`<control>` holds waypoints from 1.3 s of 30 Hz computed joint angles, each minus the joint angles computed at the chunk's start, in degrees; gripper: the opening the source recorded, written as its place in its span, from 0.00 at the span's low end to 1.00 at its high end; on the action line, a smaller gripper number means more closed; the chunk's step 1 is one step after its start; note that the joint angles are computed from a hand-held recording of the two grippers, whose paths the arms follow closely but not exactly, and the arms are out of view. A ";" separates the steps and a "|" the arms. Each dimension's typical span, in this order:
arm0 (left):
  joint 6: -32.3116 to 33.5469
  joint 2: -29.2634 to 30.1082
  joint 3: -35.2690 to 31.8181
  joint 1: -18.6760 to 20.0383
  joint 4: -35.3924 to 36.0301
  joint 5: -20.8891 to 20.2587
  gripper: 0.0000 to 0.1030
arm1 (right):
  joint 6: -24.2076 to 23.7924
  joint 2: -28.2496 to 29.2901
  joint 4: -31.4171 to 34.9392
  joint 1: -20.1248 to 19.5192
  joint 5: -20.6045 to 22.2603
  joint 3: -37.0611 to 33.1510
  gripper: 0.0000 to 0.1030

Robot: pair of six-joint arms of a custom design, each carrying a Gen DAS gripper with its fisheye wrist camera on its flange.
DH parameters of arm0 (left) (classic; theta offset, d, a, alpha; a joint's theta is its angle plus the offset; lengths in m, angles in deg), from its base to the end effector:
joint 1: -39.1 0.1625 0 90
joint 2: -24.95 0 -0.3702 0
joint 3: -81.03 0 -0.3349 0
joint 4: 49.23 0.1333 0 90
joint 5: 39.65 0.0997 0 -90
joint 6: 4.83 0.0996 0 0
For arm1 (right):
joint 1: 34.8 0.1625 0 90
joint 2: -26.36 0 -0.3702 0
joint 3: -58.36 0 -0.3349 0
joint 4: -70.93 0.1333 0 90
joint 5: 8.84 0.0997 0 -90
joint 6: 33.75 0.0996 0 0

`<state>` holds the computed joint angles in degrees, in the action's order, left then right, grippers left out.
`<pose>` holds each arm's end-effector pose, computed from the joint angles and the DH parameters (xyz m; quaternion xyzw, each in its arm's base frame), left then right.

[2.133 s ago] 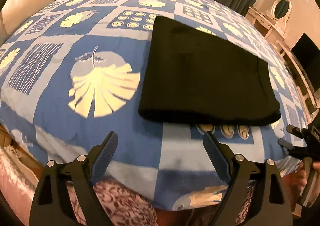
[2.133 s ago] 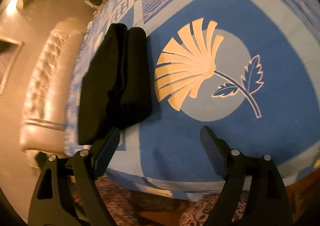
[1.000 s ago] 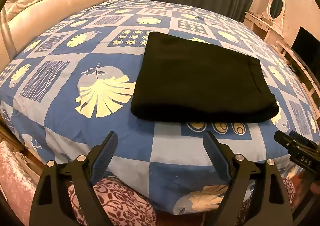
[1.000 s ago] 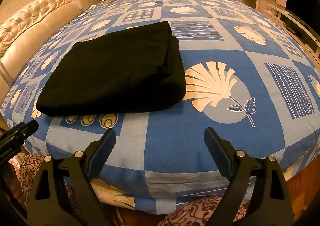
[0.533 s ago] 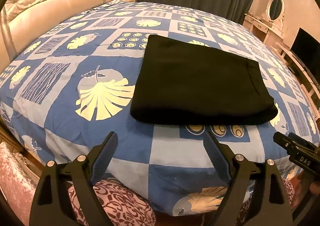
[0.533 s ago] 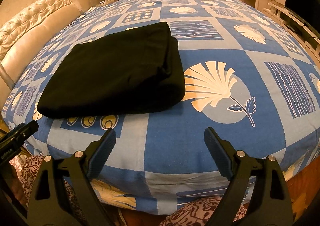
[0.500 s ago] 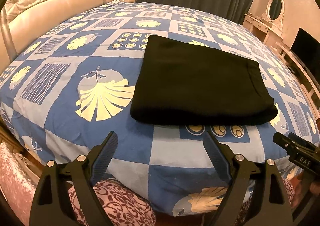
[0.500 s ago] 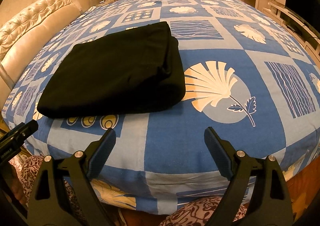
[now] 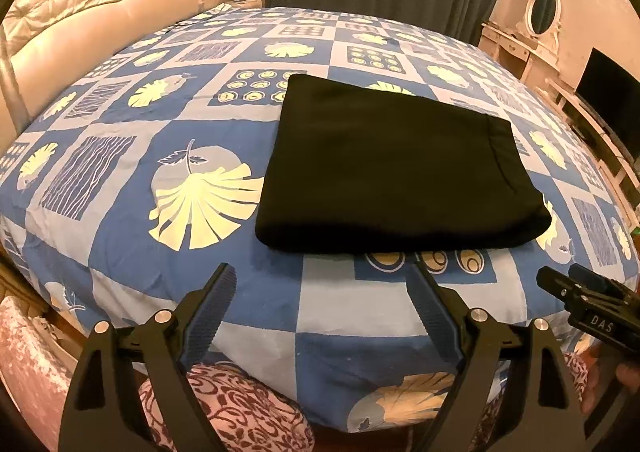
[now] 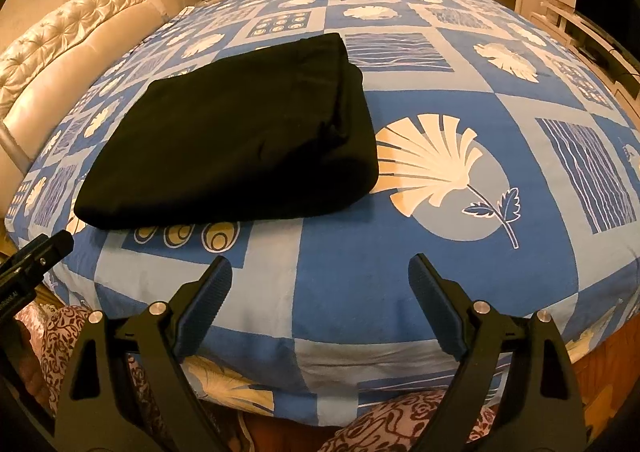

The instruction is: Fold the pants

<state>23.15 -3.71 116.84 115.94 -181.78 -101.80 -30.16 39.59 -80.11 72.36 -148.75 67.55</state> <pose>-0.0046 -0.8096 0.2843 0.2564 0.8914 -0.2631 0.2654 0.2870 -0.7360 -0.0378 -0.0375 -0.8661 0.3666 0.3377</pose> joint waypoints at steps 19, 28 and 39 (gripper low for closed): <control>0.72 -1.03 3.11 -0.64 -5.09 1.02 0.83 | 0.59 0.88 2.18 0.00 0.73 -1.79 0.87; 2.26 -1.75 5.35 -1.01 -7.27 0.99 0.83 | 1.07 1.06 3.55 -0.04 1.35 -2.37 0.87; 3.43 -0.83 2.14 -1.47 -3.99 0.74 0.87 | 2.81 -3.48 0.71 -0.32 3.33 6.57 0.87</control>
